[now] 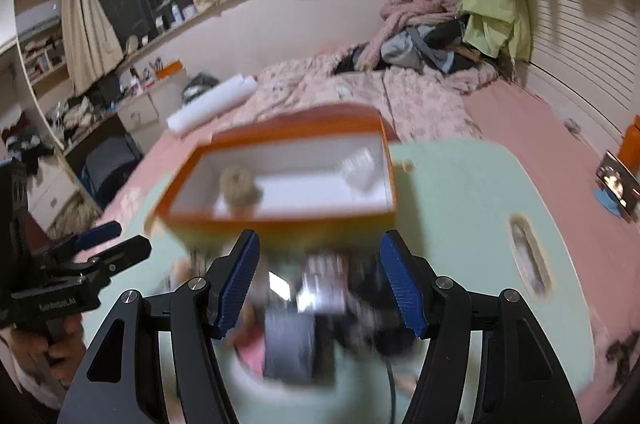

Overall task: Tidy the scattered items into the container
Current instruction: 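Carry the bag and pompom into the box and open both tools, then move both tools back over the remaining table items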

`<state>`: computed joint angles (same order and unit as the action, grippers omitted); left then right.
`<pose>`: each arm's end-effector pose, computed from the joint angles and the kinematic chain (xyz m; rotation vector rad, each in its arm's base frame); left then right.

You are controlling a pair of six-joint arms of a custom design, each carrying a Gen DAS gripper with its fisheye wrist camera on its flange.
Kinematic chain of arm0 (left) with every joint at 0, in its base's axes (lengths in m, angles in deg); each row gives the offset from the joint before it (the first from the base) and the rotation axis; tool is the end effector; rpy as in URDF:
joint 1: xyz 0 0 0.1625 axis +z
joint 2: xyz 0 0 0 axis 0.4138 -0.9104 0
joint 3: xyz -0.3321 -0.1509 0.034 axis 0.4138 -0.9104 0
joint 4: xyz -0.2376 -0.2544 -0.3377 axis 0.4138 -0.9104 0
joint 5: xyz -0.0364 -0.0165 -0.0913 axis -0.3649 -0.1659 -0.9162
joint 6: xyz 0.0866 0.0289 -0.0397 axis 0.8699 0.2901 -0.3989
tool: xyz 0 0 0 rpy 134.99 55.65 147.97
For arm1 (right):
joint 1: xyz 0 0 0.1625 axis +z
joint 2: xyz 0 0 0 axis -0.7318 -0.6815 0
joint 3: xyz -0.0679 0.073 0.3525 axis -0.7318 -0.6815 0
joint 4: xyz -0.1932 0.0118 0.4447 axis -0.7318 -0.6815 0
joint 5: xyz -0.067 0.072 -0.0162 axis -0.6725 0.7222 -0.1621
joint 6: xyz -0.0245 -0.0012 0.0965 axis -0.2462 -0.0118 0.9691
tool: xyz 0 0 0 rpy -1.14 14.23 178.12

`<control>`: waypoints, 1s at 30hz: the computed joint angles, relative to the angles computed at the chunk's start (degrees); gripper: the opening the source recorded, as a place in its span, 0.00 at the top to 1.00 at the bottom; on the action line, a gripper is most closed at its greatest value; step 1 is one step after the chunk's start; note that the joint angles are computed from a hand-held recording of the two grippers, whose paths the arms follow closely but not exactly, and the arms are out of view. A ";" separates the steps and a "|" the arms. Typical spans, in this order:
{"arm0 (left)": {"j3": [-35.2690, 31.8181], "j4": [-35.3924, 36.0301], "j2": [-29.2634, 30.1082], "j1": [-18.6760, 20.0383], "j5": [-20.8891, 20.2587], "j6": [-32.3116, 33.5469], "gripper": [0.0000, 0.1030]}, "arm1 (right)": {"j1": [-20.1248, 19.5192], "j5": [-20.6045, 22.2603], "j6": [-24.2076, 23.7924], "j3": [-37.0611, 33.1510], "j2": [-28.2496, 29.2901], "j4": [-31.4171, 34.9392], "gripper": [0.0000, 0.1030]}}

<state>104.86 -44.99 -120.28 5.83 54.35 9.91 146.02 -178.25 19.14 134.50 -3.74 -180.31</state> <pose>-0.1316 -0.3307 0.1603 0.2237 2.2678 -1.0179 0.1881 -0.4373 0.1134 0.7538 -2.6214 0.9538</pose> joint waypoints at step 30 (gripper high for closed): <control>-0.58 16.74 5.40 -0.95 -2.43 -13.94 0.00 | -4.08 -9.28 -7.67 6.48 4.18 -6.73 0.01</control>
